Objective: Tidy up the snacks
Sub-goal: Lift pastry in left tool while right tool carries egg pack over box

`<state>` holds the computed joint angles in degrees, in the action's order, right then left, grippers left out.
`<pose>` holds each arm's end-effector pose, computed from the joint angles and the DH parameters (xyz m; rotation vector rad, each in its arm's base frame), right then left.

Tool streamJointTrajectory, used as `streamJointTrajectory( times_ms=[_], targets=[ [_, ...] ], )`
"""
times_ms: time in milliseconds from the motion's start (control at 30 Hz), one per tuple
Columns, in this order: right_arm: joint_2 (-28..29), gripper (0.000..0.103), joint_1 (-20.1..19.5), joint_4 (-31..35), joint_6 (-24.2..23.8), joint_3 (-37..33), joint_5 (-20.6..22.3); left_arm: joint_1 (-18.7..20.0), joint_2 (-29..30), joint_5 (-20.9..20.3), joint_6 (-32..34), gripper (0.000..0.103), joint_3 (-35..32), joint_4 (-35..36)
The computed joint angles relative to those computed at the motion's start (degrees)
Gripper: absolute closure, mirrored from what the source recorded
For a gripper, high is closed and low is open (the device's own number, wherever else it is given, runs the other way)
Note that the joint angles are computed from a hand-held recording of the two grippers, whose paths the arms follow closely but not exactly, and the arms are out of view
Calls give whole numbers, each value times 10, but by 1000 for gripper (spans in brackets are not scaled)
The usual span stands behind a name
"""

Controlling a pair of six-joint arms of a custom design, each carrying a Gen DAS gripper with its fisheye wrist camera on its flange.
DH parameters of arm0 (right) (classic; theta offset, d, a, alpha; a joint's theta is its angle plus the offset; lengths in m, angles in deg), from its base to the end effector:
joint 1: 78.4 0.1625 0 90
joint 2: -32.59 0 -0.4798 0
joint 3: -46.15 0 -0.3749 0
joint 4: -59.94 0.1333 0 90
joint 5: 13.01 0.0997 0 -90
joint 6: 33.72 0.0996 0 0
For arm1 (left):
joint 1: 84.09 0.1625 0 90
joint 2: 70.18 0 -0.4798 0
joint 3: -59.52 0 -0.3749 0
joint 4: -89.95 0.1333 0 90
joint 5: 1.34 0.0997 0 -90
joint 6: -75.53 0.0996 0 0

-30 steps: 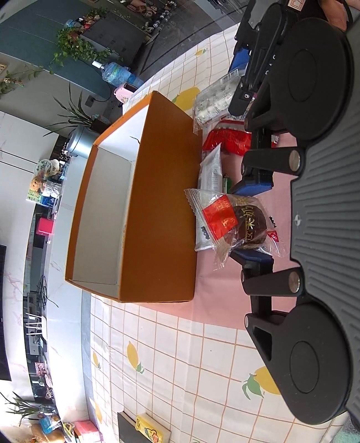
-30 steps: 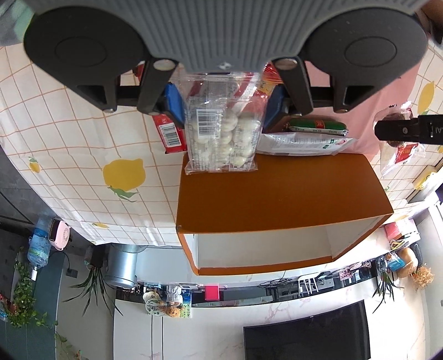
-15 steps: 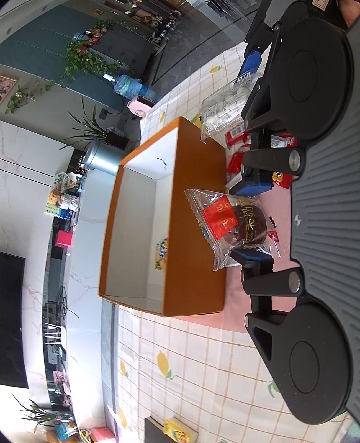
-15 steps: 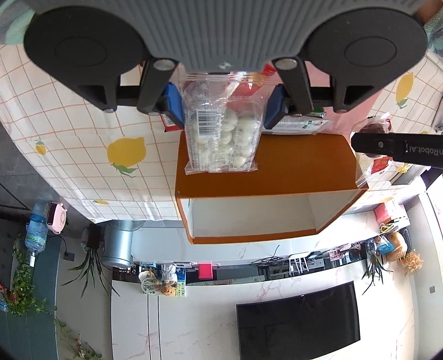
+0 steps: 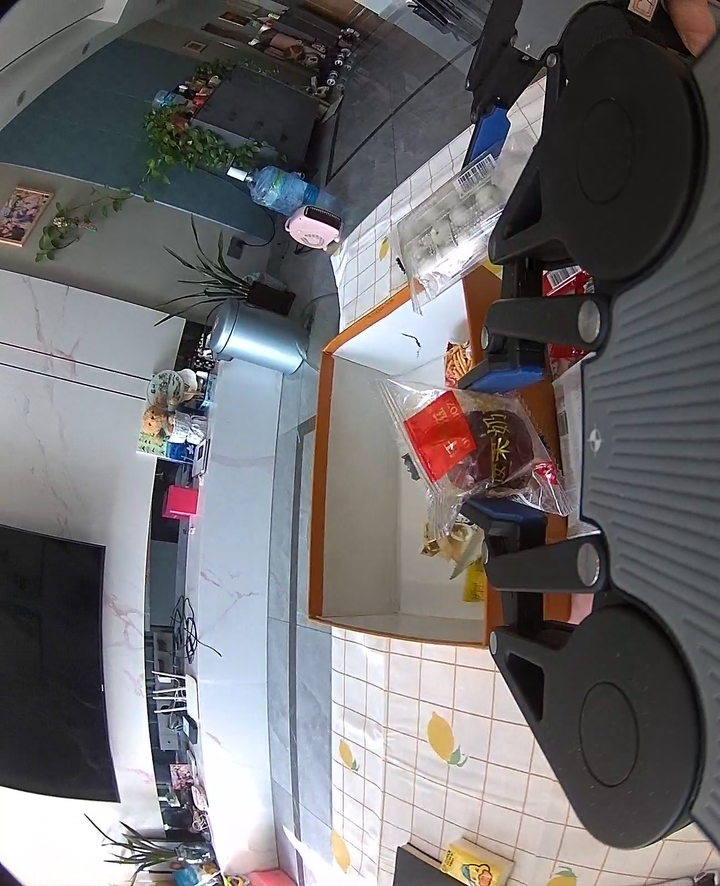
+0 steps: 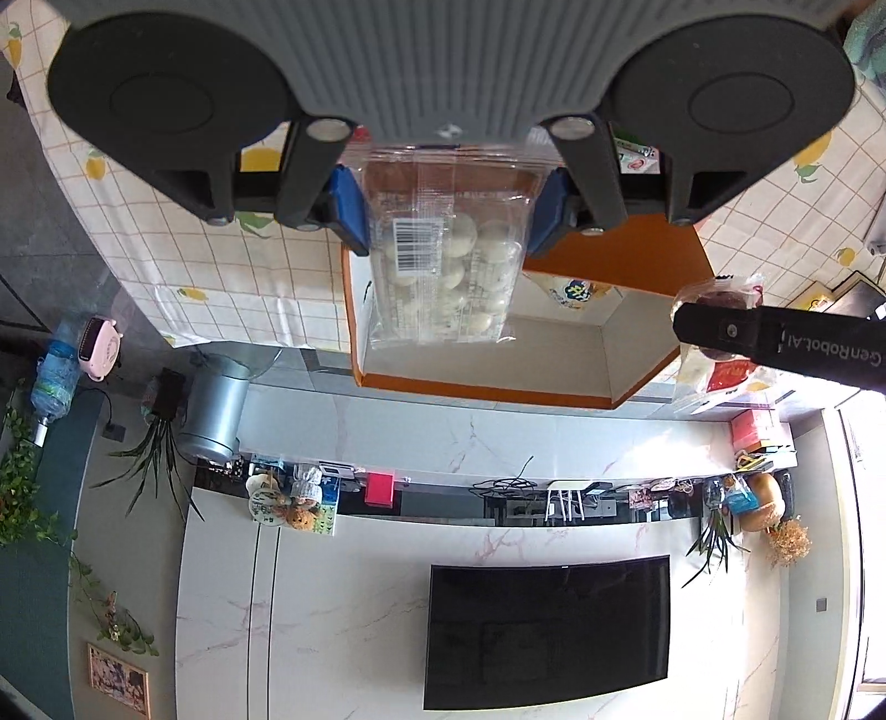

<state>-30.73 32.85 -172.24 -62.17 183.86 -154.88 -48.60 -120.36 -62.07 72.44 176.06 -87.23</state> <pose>0.2002 -0.3631 0.2992 0.2344 -1.9785 1.2120 -0.3679 -0.4859 0.1418 1.0778 2.5437 -0.7914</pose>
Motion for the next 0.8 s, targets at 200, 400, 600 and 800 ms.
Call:
streamJointTrajectory(
  times_ms=[200, 400, 600, 800],
  targets=[
    [-17, 45, -19, 75, -18, -37, 17, 10, 18, -3, 18, 59, -33, 22],
    [-18, 45, -37, 134, -37, -77, 24, 21, 33, -5, 31, 59, -61, 49],
    [-19, 45, -60, 203, -32, -110, 32, 31, 52, 7, 36, 59, -92, 76],
    [-15, 45, -84, 292, -5, -151, 37, 44, 71, 20, 36, 59, -117, 103]
  ],
)
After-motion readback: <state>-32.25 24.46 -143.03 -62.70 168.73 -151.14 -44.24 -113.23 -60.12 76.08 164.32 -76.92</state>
